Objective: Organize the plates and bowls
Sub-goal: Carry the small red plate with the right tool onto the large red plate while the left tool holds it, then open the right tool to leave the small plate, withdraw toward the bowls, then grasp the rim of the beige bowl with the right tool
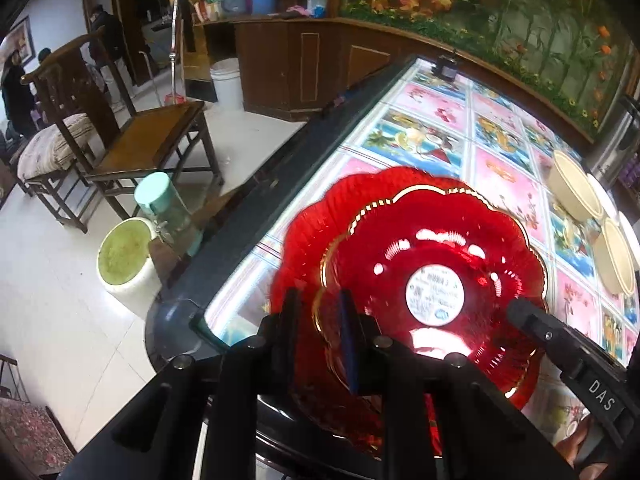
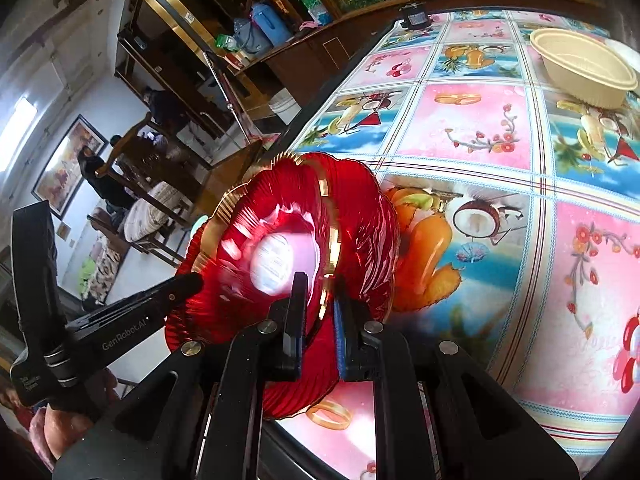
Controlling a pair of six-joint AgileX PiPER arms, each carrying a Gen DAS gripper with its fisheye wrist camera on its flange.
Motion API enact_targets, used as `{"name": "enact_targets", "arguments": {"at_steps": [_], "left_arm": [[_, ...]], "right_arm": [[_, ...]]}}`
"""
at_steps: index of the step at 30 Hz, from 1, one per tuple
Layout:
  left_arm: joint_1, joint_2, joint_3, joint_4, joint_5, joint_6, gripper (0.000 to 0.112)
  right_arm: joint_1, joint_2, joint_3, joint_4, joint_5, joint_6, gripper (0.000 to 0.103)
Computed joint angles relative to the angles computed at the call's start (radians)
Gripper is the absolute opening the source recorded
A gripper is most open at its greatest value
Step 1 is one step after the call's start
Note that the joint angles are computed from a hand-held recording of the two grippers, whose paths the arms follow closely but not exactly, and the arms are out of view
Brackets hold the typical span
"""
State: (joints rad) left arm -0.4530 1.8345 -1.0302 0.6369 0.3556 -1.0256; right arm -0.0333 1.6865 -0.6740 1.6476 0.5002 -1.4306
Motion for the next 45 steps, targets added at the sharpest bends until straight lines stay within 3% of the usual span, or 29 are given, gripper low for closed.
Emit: {"name": "enact_targets", "arguments": {"at_steps": [2,4,7,10,13,18,20,24,26,29,34,38,45], "left_arm": [[0.013,0.0,-0.001,0.01,-0.001,-0.012,0.019],[0.036,-0.002,0.003,-0.08,-0.031,0.072,0.019],[0.03,-0.007,0.01,-0.044,-0.024,0.034,0.019],[0.029,-0.013,0.013,-0.056,-0.025,0.044,0.019],[0.027,-0.024,0.017,-0.044,-0.023,0.029,0.019],[0.008,-0.04,0.019,-0.037,-0.03,0.012,0.019],[-0.018,-0.04,0.011,-0.014,-0.018,-0.013,0.021],[-0.09,-0.032,-0.021,-0.001,0.002,-0.02,0.025],[-0.143,-0.019,-0.051,0.01,0.025,-0.024,0.034],[-0.225,0.012,-0.113,0.015,0.064,-0.01,0.05],[-0.342,0.098,-0.263,-0.074,0.129,0.11,0.066],[-0.409,0.19,-0.404,-0.195,0.186,0.237,0.067],[-0.461,0.364,-0.685,-0.395,0.324,0.415,0.067]], "right_arm": [[0.014,0.006,-0.021,-0.039,-0.017,0.047,0.012],[0.046,0.009,-0.045,-0.08,-0.066,0.106,0.012],[0.103,0.02,-0.098,-0.211,-0.154,0.235,0.012],[0.109,0.036,-0.149,-0.411,-0.154,0.426,0.013],[0.078,0.011,-0.146,-0.447,-0.162,0.443,0.019],[-0.11,-0.037,-0.069,-0.149,-0.014,0.093,0.025],[-0.176,-0.047,-0.029,-0.057,0.023,-0.004,0.04],[-0.316,-0.023,0.028,0.024,0.092,-0.149,0.042],[-0.362,-0.018,0.053,0.041,0.094,-0.202,0.042],[-0.453,0.003,0.079,0.038,0.134,-0.26,0.042],[-0.602,-0.01,0.109,-0.019,0.195,-0.32,0.042],[-0.763,-0.015,0.127,-0.083,0.277,-0.378,0.042],[-1.077,0.077,0.03,-0.266,0.411,-0.299,0.041]]}}
